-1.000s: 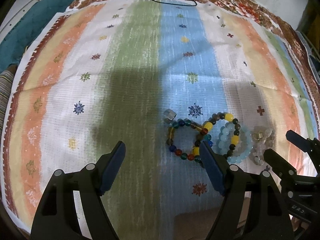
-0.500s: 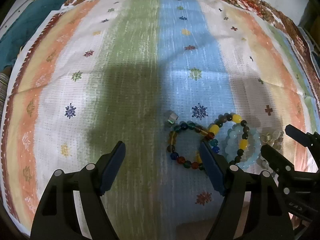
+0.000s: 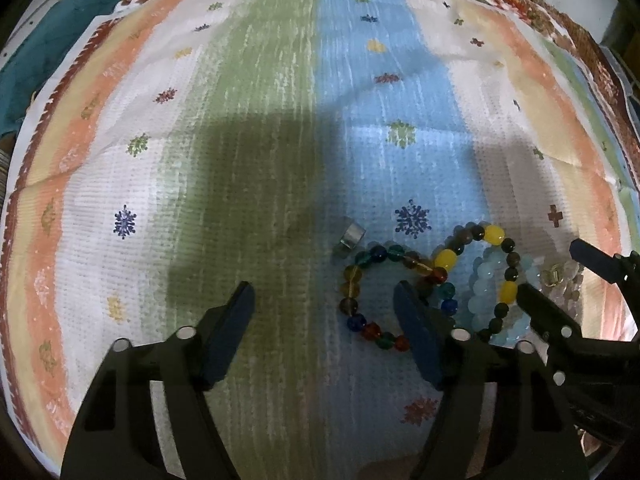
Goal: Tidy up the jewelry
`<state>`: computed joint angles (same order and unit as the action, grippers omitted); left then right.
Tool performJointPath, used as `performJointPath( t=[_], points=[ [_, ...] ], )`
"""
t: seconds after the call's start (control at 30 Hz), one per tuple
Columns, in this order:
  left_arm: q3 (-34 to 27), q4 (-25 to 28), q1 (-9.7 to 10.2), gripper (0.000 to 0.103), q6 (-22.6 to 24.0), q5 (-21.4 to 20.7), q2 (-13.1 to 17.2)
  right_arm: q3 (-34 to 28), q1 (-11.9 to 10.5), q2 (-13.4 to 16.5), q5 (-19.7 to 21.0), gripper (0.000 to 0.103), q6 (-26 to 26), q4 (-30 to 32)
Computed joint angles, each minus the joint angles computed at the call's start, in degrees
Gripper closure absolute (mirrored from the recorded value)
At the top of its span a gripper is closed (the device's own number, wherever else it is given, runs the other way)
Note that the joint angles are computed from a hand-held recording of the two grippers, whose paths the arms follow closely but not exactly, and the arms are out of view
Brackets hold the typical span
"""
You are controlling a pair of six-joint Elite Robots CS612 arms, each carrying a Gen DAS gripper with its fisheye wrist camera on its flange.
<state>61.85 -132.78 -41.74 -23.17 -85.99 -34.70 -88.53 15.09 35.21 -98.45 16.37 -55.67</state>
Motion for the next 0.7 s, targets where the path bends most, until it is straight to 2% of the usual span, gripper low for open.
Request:
performJointPath(
  t=[0.07,0.2,0.37,0.43,0.53,0.7],
  points=[
    [-0.09,0.52,-0.06,0.044,0.02,0.65,0.16,0.31,-0.07,-0.10,-0.18,0.048,0.20,0.40],
    [0.15,0.23,-0.07,0.052,0.53,1.37,0.20,0.91,0.16,-0.15,-1.13,0.054,-0.23,0.87],
    [0.49,-0.20,0.03,0.070,1.13,1.83,0.15,1.14,0.01,-0.24,0.01,0.075,-0.43,0.39],
    [0.60,-0.30,0.06,0.081,1.57,1.79,0.16,1.13,0.02,-0.15,0.30,0.079,-0.82,0.13],
    [0.87,-0.40,0.04,0.092,2.16,2.07,0.10,1.01,0.01,-0.02,0.76,0.085,-1.19,-0.26],
    [0.62,-0.25,0.00,0.094,2.27,2.21,0.07,0.77,-0.29,0.04,1.75,0.088,-0.79,-0.49]
  ],
)
